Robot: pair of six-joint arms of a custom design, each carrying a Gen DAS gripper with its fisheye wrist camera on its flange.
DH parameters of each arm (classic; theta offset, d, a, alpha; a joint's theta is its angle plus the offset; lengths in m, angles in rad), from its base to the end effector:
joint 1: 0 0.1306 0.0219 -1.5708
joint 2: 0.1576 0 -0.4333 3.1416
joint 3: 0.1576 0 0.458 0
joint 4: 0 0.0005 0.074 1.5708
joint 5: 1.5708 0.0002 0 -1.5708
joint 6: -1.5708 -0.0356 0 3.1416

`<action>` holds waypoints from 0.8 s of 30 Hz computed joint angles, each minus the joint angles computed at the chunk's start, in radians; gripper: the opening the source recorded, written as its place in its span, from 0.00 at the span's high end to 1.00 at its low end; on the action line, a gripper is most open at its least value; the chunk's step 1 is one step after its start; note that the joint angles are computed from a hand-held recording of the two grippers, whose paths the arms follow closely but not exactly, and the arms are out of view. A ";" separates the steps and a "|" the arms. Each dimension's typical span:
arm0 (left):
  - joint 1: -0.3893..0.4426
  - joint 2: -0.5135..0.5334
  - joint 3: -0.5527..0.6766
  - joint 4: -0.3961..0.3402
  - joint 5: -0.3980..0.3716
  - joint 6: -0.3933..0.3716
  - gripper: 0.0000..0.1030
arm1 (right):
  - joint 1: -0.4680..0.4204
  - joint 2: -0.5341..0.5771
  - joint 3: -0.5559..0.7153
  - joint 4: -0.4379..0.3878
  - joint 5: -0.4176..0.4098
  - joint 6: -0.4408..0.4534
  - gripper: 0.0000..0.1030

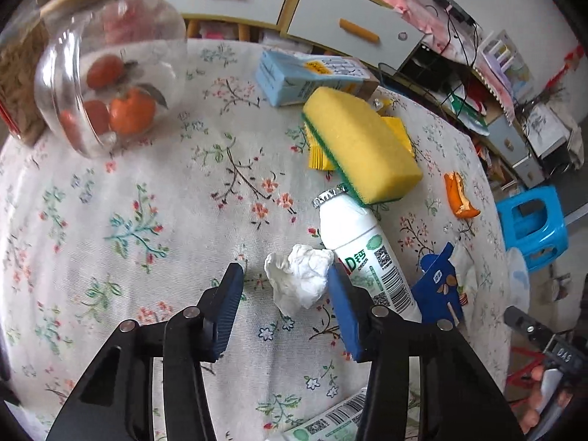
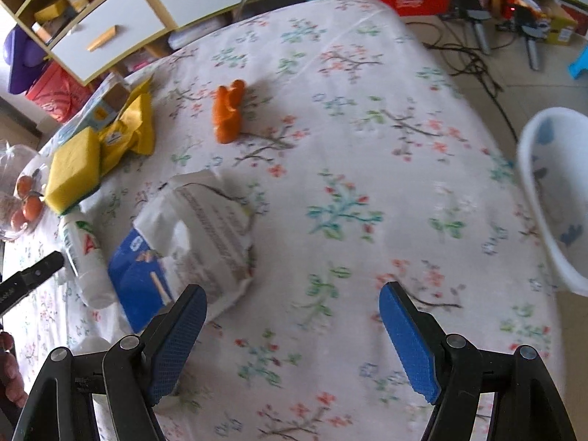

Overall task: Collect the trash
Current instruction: 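Grasp the white snack bag with the right gripper while the left gripper grasps tissue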

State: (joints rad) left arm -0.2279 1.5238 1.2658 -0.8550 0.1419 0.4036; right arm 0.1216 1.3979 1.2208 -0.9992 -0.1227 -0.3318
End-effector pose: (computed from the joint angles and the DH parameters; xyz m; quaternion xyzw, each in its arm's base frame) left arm 0.5449 -0.1321 0.3463 -0.0692 0.9691 -0.1359 0.1937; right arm 0.5037 0.0654 0.3821 0.0907 0.9746 0.1025 0.1771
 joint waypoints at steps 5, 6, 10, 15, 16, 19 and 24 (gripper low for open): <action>-0.012 0.004 -0.004 0.015 -0.016 -0.021 0.57 | 0.022 0.031 0.018 0.004 -0.008 0.001 0.21; -0.018 0.008 -0.001 0.014 -0.022 -0.029 0.66 | 0.026 0.038 0.020 0.006 -0.010 0.000 0.21; -0.043 0.011 0.001 0.014 -0.083 -0.070 0.75 | 0.032 0.057 0.027 0.012 -0.043 -0.017 0.21; -0.045 -0.011 -0.009 0.023 -0.087 -0.051 0.77 | 0.037 0.076 0.033 0.024 -0.080 -0.038 0.21; -0.045 -0.016 -0.011 0.023 -0.085 -0.045 0.77 | 0.038 0.080 0.034 0.025 -0.085 -0.040 0.21; -0.041 -0.036 -0.021 0.019 -0.079 -0.041 0.77 | 0.039 0.089 0.036 0.032 -0.113 -0.050 0.21; -0.036 -0.070 -0.039 0.015 -0.064 -0.027 0.77 | 0.045 0.105 0.040 0.039 -0.122 -0.059 0.21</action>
